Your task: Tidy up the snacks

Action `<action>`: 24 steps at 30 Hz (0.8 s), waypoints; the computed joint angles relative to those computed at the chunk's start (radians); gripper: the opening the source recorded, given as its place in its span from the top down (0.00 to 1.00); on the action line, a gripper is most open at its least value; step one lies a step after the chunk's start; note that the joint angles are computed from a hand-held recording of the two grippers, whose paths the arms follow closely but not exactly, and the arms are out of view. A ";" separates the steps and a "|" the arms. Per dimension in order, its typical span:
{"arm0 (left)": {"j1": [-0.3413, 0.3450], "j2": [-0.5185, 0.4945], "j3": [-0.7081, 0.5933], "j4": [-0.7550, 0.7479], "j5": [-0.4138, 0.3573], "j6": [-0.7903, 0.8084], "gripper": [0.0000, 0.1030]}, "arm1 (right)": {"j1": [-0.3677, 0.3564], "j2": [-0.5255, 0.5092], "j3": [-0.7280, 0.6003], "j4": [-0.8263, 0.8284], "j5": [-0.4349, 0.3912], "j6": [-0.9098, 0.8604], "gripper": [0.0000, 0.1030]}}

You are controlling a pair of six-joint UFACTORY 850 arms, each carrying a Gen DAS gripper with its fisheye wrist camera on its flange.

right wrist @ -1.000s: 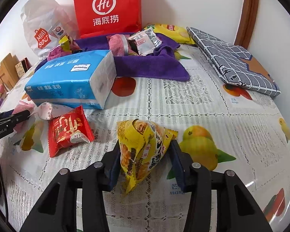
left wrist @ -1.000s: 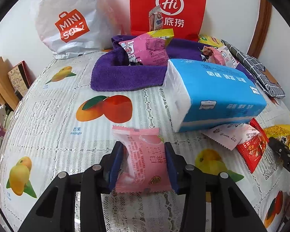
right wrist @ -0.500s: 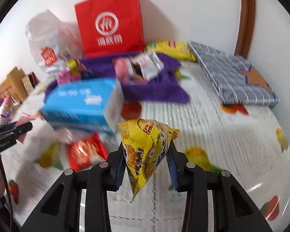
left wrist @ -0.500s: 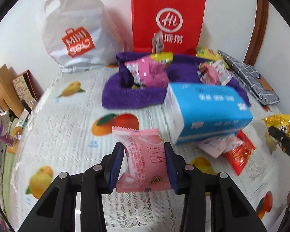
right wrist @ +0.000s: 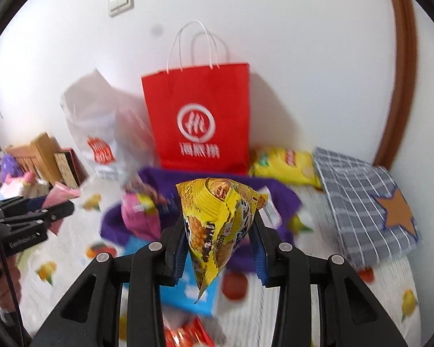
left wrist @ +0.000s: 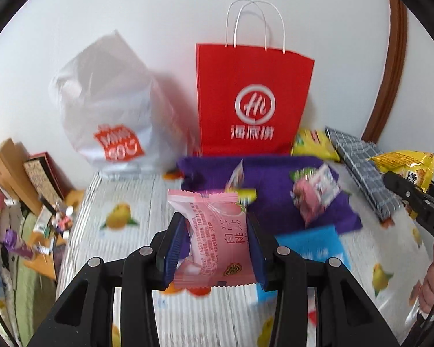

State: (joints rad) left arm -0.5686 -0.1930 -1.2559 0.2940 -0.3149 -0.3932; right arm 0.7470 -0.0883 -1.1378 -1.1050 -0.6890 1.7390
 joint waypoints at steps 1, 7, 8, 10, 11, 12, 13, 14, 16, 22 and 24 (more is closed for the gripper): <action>0.002 -0.018 -0.025 -0.025 -0.003 0.022 0.62 | -0.014 -0.012 -0.018 0.004 0.014 -0.016 0.63; 0.012 -0.147 -0.197 -0.194 -0.034 0.173 0.62 | -0.092 -0.113 -0.140 0.052 0.073 -0.144 0.63; 0.012 -0.162 -0.217 -0.204 -0.037 0.181 0.62 | -0.103 -0.127 -0.155 0.057 0.082 -0.162 0.63; 0.016 -0.206 -0.275 -0.233 -0.042 0.209 0.62 | -0.124 -0.155 -0.179 0.045 0.103 -0.174 0.63; 0.020 -0.223 -0.295 -0.245 -0.039 0.227 0.62 | -0.133 -0.166 -0.185 0.036 0.113 -0.172 0.63; 0.023 -0.242 -0.314 -0.239 -0.027 0.236 0.62 | -0.142 -0.175 -0.188 0.029 0.125 -0.170 0.63; 0.024 -0.257 -0.325 -0.214 -0.018 0.229 0.62 | -0.152 -0.183 -0.186 0.025 0.138 -0.165 0.63; 0.026 -0.270 -0.336 -0.198 -0.022 0.223 0.62 | -0.160 -0.188 -0.180 0.023 0.150 -0.158 0.63; 0.027 -0.313 -0.382 -0.157 -0.071 0.217 0.62 | -0.181 -0.204 -0.170 0.032 0.185 -0.157 0.63; 0.043 -0.353 -0.410 -0.200 -0.109 0.248 0.62 | -0.216 -0.245 -0.184 0.162 0.199 -0.306 0.63; 0.042 -0.356 -0.413 -0.186 -0.113 0.234 0.62 | -0.219 -0.246 -0.179 0.154 0.184 -0.315 0.63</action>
